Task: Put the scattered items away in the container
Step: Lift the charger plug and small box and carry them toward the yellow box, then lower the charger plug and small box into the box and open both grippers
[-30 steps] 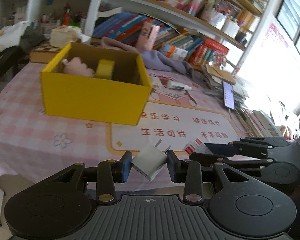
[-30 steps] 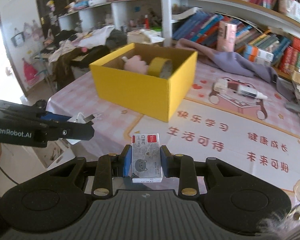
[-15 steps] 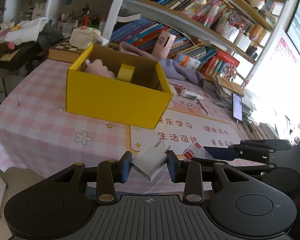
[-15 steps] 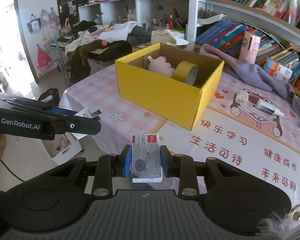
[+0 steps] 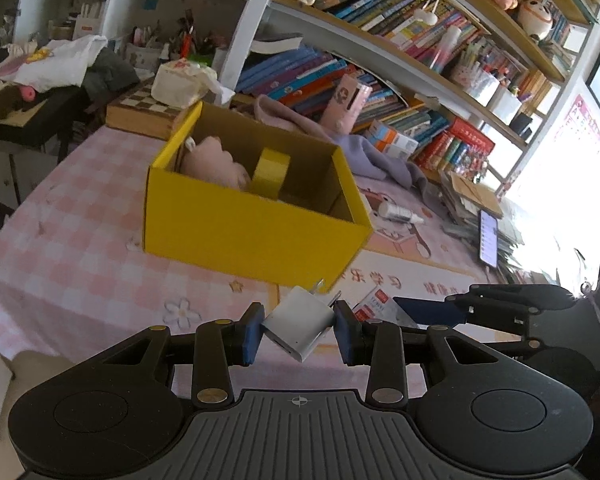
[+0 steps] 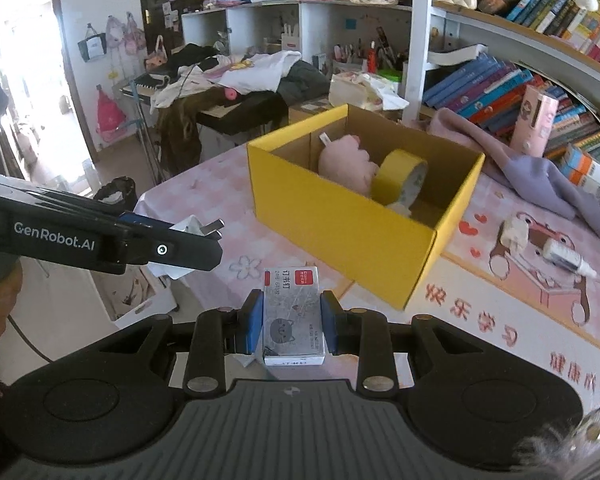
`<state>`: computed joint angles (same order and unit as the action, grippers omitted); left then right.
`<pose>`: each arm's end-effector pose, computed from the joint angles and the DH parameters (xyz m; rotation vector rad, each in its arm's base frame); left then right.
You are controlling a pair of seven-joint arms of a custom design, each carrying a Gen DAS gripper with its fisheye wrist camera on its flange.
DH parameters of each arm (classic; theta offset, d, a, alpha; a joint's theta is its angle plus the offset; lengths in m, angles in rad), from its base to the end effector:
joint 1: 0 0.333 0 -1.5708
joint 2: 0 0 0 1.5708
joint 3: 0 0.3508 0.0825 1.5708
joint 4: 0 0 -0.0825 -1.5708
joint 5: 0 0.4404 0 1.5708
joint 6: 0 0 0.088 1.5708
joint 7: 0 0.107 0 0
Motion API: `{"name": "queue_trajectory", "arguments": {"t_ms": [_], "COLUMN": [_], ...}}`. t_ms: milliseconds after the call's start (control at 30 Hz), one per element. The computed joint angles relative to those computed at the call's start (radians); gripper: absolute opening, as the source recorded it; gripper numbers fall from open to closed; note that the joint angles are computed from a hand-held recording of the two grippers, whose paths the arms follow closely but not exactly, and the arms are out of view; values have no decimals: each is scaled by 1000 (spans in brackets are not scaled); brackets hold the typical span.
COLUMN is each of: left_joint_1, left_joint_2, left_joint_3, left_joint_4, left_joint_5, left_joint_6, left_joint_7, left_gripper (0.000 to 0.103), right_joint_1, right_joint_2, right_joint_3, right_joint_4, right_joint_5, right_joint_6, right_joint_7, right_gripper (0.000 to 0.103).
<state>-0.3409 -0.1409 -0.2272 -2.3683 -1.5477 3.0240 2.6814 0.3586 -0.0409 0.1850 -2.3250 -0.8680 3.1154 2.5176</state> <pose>0.4821 -0.2208 0.4191 -1.6938 2.0753 -1.2838 0.4572 0.3530 0.4303 -2.0021 1.2440 -0.5094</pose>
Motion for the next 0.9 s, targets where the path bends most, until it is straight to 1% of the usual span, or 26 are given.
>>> {"name": "queue_trajectory", "arguments": {"t_ms": [67, 133, 167, 267, 333, 400, 467, 533, 567, 600, 633, 667, 700, 733, 800, 833, 867, 900], "left_joint_1": [6, 12, 16, 28, 38, 49, 63, 78, 79, 74, 64, 47, 22, -2, -55, -75, -88, -98], "left_joint_2": [25, 53, 68, 117, 153, 193, 231, 273, 294, 315, 335, 355, 378, 399, 443, 466, 488, 509], "left_joint_3": [3, 4, 4, -1, -7, -14, -22, -30, -28, -16, 3, 30, 68, 104, 184, 215, 237, 254], "left_joint_4": [30, 66, 86, 154, 199, 244, 280, 317, 332, 346, 361, 376, 395, 414, 460, 488, 514, 541], "left_joint_5": [18, 31, 36, 15, 22, 63, 131, 233, 306, 397, 492, 592, 703, 799, 989, 1071, 1139, 1198], "left_joint_6": [3, 15, 21, 44, 57, 69, 76, 74, 75, 71, 61, 47, 28, 7, -43, -72, -95, -119], "left_joint_7": [1, 16, 23, 72, 89, 80, 39, -33, -86, -151, -216, -284, -358, -416, -523, -558, -583, -603], "left_gripper": [36, 36, 36, 36, 36, 36, 36, 36, 36, 36, 36, 36, 36, 36, 36, 36, 36, 36], "right_joint_1": [-1, 3, 7, 26, 46, 65, 75, 62, 48, 24, -11, -53, -111, -144, -165, -159, -165, -184], "right_joint_2": [25, 48, 61, 100, 130, 162, 194, 230, 253, 274, 298, 322, 354, 383, 442, 467, 496, 531], "right_joint_3": [-10, -30, -42, -79, -114, -148, -170, -164, -152, -128, -90, -45, 22, 62, 94, 93, 108, 140], "right_joint_4": [28, 60, 77, 124, 163, 206, 246, 285, 309, 330, 355, 378, 412, 444, 518, 548, 585, 632], "right_joint_5": [10, -14, -21, 17, 6, 3, 25, 78, 111, 151, 199, 249, 308, 345, 377, 380, 396, 430], "right_joint_6": [8, 16, 19, 34, 43, 53, 60, 59, 53, 42, 28, 12, -17, -48, -112, -141, -178, -232], "right_joint_7": [-21, -18, -22, -82, -93, -110, -150, -225, -273, -327, -393, -462, -555, -625, -744, -788, -850, -927], "right_gripper": [28, 28, 28, 28, 28, 28, 28, 28, 28, 28, 28, 28, 28, 28, 28, 28, 28, 28]}}
